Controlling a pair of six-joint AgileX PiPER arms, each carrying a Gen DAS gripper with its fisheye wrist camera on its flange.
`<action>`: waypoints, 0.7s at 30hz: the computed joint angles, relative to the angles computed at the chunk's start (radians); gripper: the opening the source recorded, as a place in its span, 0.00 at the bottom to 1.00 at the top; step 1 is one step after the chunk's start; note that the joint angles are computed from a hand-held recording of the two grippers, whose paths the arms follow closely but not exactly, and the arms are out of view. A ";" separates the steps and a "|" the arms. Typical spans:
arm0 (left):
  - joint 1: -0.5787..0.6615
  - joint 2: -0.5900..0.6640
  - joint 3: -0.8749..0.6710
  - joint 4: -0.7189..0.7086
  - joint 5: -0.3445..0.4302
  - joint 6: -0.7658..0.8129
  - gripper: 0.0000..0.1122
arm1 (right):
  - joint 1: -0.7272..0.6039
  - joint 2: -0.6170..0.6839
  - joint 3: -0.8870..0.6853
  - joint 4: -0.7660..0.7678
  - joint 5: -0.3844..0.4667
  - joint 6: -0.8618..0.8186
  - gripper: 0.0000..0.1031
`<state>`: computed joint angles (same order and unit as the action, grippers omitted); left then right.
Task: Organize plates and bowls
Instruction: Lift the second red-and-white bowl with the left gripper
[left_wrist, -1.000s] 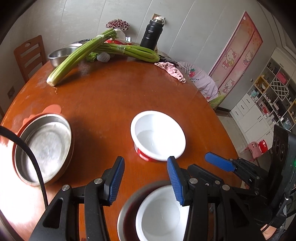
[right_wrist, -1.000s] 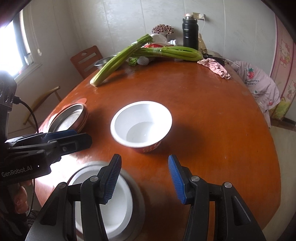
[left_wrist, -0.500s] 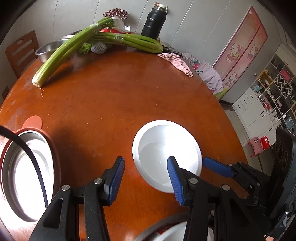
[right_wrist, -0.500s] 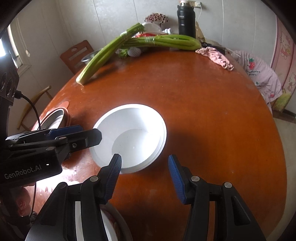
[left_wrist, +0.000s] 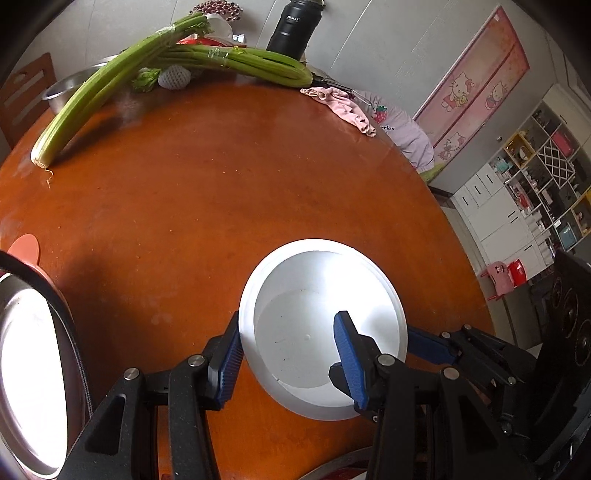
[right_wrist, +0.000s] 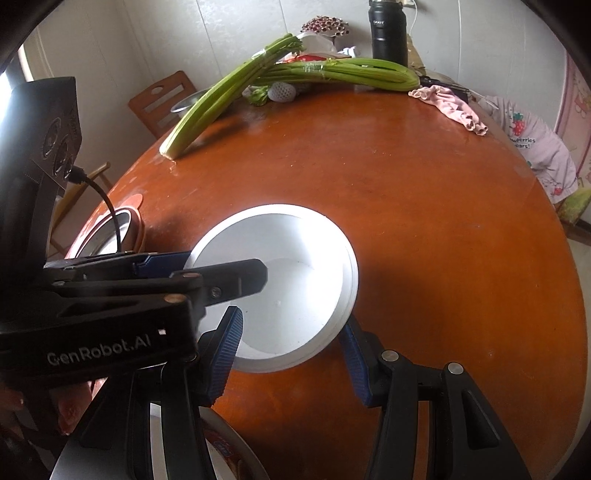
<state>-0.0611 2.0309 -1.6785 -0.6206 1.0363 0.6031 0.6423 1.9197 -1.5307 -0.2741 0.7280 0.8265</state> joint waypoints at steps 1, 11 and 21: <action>0.004 0.002 -0.002 -0.009 0.006 0.003 0.42 | 0.001 -0.001 -0.001 0.000 0.003 0.001 0.54; 0.015 -0.050 0.044 -0.029 -0.006 0.024 0.42 | 0.022 -0.027 0.009 -0.041 0.004 0.032 0.54; 0.025 -0.156 0.139 -0.045 -0.032 0.060 0.42 | 0.060 -0.084 0.049 -0.112 0.002 0.104 0.54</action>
<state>-0.0359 1.8750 -1.5390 -0.6656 1.0044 0.6626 0.7021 1.8359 -1.4815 -0.3863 0.7298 0.9305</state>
